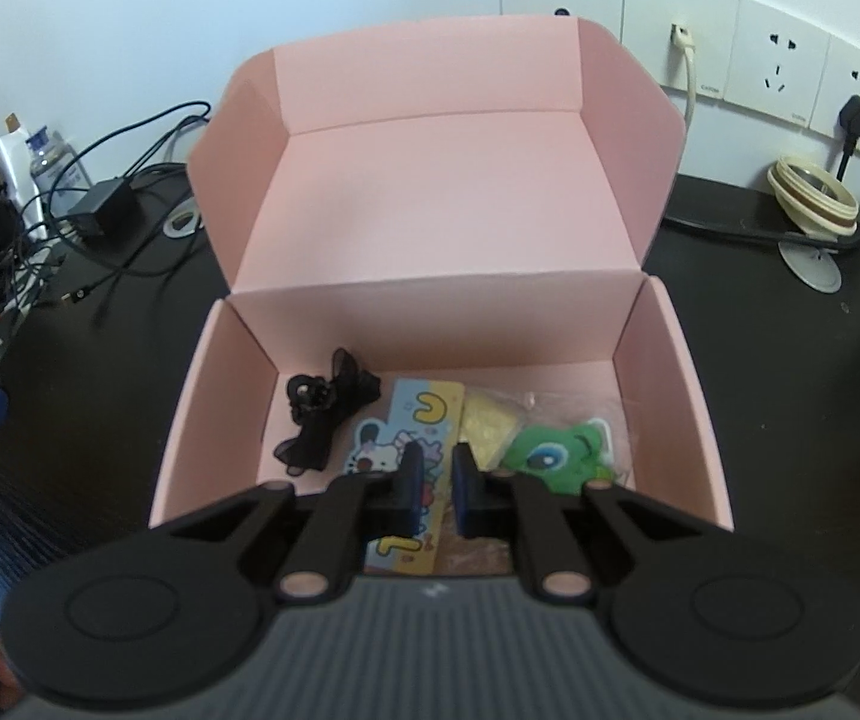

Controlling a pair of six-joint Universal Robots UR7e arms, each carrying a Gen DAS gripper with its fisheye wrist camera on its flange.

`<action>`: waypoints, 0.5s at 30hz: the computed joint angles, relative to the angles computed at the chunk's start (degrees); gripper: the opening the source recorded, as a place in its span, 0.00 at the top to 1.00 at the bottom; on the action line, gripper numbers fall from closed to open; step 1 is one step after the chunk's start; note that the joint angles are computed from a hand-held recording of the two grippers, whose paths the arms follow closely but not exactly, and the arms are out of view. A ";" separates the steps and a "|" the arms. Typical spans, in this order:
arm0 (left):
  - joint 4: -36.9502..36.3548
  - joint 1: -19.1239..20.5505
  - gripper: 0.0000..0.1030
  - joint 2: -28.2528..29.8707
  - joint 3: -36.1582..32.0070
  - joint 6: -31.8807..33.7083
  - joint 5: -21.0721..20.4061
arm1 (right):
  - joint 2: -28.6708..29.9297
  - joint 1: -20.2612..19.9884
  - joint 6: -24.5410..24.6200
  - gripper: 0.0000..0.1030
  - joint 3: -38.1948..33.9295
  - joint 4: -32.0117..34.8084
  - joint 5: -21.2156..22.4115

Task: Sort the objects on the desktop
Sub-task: 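Withdraw the right tool up and back from the pink box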

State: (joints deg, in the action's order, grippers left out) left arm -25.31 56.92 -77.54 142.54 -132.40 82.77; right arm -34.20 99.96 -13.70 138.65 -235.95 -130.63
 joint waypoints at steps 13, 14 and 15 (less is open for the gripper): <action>-0.03 0.04 0.00 -0.07 0.22 0.54 0.81 | 1.28 2.02 -4.85 0.02 5.02 -21.27 8.66; 0.00 0.15 0.00 -0.10 0.19 0.42 0.93 | 1.20 2.63 -4.41 0.01 4.94 -21.96 8.15; 0.02 0.25 0.00 -0.14 0.17 0.31 1.05 | 1.11 3.23 -4.07 0.01 4.90 -22.62 7.48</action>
